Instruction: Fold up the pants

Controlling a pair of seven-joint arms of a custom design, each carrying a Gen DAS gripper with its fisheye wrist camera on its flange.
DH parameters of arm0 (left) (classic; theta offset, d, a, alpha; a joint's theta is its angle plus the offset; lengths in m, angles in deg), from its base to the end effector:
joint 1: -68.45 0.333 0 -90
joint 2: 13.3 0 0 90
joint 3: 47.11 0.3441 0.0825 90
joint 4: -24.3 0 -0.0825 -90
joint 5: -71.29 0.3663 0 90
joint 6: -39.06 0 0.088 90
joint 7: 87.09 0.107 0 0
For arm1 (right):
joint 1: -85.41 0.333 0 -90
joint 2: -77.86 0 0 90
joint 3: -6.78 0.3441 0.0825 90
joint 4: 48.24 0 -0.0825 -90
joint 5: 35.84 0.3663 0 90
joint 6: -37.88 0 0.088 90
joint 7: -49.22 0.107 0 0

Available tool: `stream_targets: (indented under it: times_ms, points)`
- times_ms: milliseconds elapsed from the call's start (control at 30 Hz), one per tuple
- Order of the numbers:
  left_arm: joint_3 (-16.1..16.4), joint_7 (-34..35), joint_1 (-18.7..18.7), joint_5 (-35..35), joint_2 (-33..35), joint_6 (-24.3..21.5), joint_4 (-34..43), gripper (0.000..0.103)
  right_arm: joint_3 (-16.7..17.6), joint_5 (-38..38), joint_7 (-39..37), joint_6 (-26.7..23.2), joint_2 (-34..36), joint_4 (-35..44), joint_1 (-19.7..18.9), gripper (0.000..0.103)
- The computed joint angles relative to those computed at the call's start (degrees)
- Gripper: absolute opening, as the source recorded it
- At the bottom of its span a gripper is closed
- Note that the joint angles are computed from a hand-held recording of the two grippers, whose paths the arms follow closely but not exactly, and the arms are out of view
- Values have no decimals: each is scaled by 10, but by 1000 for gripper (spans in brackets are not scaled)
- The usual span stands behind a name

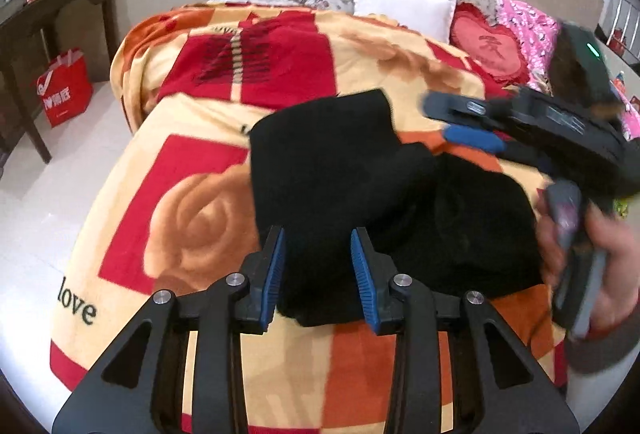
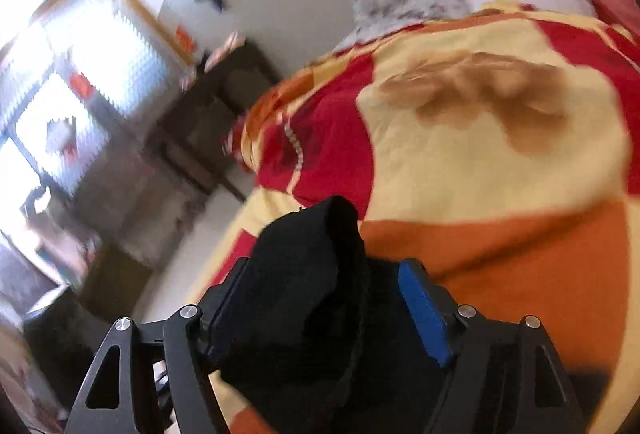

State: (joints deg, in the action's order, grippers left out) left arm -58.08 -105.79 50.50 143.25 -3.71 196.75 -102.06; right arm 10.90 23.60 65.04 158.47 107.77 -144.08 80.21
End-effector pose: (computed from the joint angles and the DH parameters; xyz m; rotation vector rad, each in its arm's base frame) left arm 0.4672 -0.2995 0.3691 -2.0857 1.5418 -0.7544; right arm 0.6810 0.0209 0.3497 -2.0262 0.9957 0.2412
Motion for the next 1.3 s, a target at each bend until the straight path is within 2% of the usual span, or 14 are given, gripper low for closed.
stream_targets:
  times_ms: [133, 167, 200, 300, 367, 533, 667, 867, 900, 933, 1000, 1167, 1233, 1300]
  points:
    - [9, -36, 6, 25, 4, 25, -8, 42, 0, -64, 65, -4, 51, 61, 33, 70]
    - [11, -48, 8, 33, 4, 27, -10, 44, 6, -65, 66, -10, 57, 66, 31, 62]
    - [13, -59, 9, 42, 3, 31, -12, 45, 17, -50, 53, -19, 55, 61, 23, 36]
    - [14, -66, 18, 40, 3, 38, -16, 45, 30, -13, -30, 37, 8, -8, 26, 13]
    - [14, -67, 22, 36, -1, 43, -19, 45, 29, 4, -50, 26, -8, -28, 21, 11]
    - [11, -108, 24, 83, -29, 54, -26, 45, 10, 80, -73, -122, -44, -44, -48, 6]
    - [-6, -80, 18, 78, -32, 33, -6, 45, -27, 126, -97, -149, -81, -77, -76, 1]
    - [-11, -10, 3, 42, 2, 25, 32, 45, -55, 146, -60, -110, -56, -72, -99, 3]
    - [-8, -14, 0, 45, 2, 28, 32, 45, -53, 142, -62, -112, -54, -75, -100, 11]
    - [-7, -11, -2, 42, 0, 24, 31, 45, -51, 133, -63, -113, -54, -77, -98, 31]
    - [-5, -11, -6, 39, -9, 4, 23, 45, -48, 111, -43, -120, -47, -72, -90, 57]
    - [-10, 1, -11, 31, -16, -45, 10, 46, -32, 68, 0, -124, -18, -52, -61, 57]
    - [-10, 9, -7, 35, -9, -26, 6, 59, -25, 66, 27, -118, -1, -35, -50, 58]
    - [-6, -2, 1, 53, 2, 37, 2, 59, -18, 69, 41, -106, 10, -16, -43, 61]
